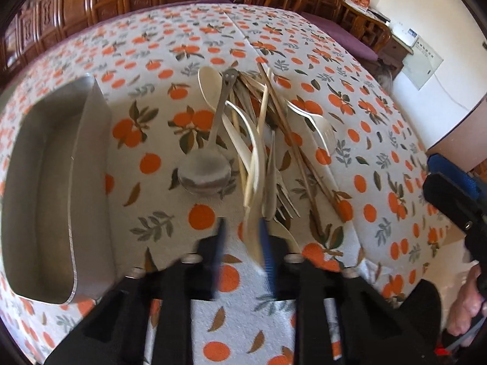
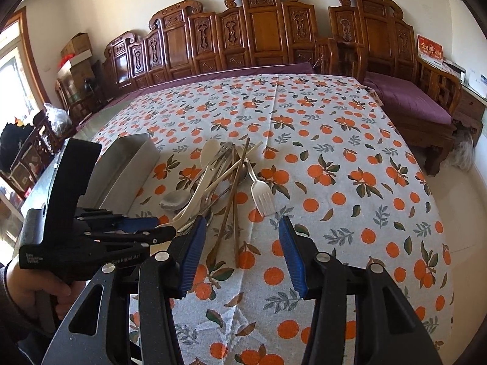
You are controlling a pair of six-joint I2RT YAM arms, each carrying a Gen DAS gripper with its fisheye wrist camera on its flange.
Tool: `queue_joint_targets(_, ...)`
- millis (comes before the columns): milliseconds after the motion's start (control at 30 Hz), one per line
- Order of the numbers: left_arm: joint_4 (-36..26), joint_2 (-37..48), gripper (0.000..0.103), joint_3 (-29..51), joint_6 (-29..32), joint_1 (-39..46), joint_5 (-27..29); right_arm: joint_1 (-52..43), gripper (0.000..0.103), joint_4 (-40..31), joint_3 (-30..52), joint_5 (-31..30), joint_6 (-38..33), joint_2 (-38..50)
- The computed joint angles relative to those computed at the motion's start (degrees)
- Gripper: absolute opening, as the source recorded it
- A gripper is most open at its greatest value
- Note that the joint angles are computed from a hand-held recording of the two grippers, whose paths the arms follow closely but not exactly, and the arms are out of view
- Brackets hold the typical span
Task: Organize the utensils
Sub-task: 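Grasp a white plastic spoon with the left tool while the right tool grasps a wooden chopstick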
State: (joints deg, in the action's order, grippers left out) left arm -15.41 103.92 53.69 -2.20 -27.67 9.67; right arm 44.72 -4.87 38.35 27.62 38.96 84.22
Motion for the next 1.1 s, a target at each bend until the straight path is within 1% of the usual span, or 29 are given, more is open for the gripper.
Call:
queue_joint_targets(67, 0.38, -1.47, 0.004, -1.08, -0.26, 0.4, 0.36, 0.21, 0.052, 0.14, 0.15, -0.04, -0.03, 0.46)
queue_joint_targets(167, 0.24, -3.91, 0.004, -2.51, -0.09, 1.08, 1.42, 0.52, 0.052, 0.18, 0.45, -0.09, -0.01, 1.1)
queue_joint_targets(333, -2.38, -9.35, 0.004, -4.24, 1.27, 3.15, 2.47, 0.28, 0.051, 1.34, 0.75, -1.44, 0.39, 2.59)
queue_joint_targets(433, -3.72, -12.13, 0.004, -4.6, 3.42, 4.85, 3.16, -0.25, 0.046, 2.31, 1.39, -2.51, 0.08, 4.68)
queue_joint_targets(500, -4.17, -13.71, 0.004, -5.03, 4.49, 6.2, 4.14, -1.14, 0.037, 3.34, 2.15, -3.83, -0.17, 6.79)
queue_joint_targets(600, -4.43, -15.63, 0.004, -6.21, 5.21, 8.43, 6.29, -1.73, 0.03, 4.08, 3.88, -4.47, -0.97, 10.17)
queue_joint_targets(767, -3.17, -19.01, 0.004, -9.19, 6.18, 10.28, 7.36, -2.76, 0.028, 5.09, 7.53, -6.17, -2.2, 16.82)
queue_joint_targets(967, -4.58, -23.04, 0.004, -11.27, 8.46, 13.92, 9.36, -4.74, 0.025, 6.04, 11.74, -9.22, -0.84, 24.19)
queue_joint_targets(1100, -5.96, -24.89, 0.004, -11.59, 10.33, 16.91, 10.43, -4.8, 0.025, 4.39, 14.75, -8.41, -0.94, 26.66)
